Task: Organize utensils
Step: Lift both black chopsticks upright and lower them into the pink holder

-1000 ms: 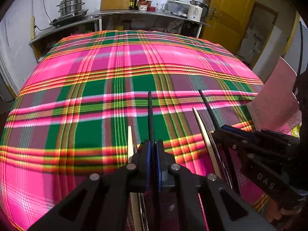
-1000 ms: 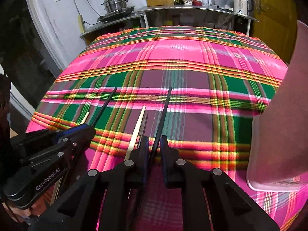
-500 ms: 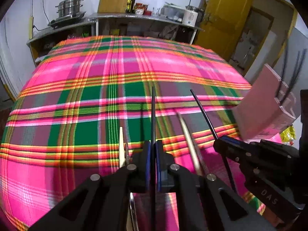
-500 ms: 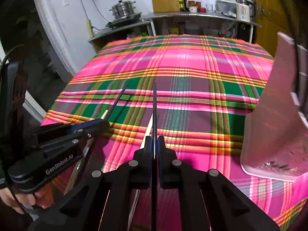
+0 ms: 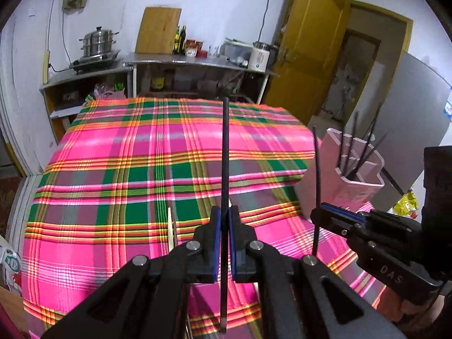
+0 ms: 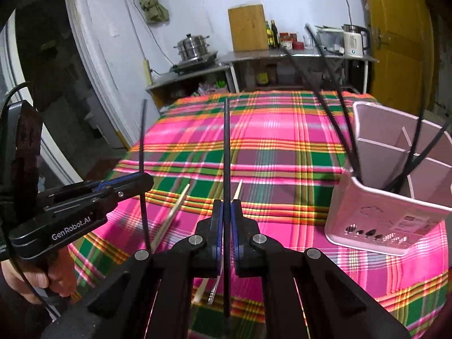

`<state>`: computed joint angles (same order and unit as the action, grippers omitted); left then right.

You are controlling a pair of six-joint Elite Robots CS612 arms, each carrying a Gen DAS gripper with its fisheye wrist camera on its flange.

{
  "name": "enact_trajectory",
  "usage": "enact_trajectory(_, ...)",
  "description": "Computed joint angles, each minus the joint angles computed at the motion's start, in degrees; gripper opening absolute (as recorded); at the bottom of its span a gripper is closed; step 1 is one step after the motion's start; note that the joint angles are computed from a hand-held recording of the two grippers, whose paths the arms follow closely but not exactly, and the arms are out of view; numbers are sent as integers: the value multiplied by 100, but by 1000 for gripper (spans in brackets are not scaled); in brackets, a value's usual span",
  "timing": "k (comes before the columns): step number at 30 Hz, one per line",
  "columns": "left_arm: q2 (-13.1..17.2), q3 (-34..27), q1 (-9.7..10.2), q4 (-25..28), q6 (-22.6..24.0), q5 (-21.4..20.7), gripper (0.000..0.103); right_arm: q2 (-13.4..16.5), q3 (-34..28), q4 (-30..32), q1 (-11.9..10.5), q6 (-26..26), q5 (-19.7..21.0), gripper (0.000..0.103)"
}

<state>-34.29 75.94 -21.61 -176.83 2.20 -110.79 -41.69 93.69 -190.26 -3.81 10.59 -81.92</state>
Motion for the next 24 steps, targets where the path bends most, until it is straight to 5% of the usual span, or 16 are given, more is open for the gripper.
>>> enact_trajectory(24,-440,512,-37,-487,9,-444,6,-538,787,-1039,-144,285,-131,5)
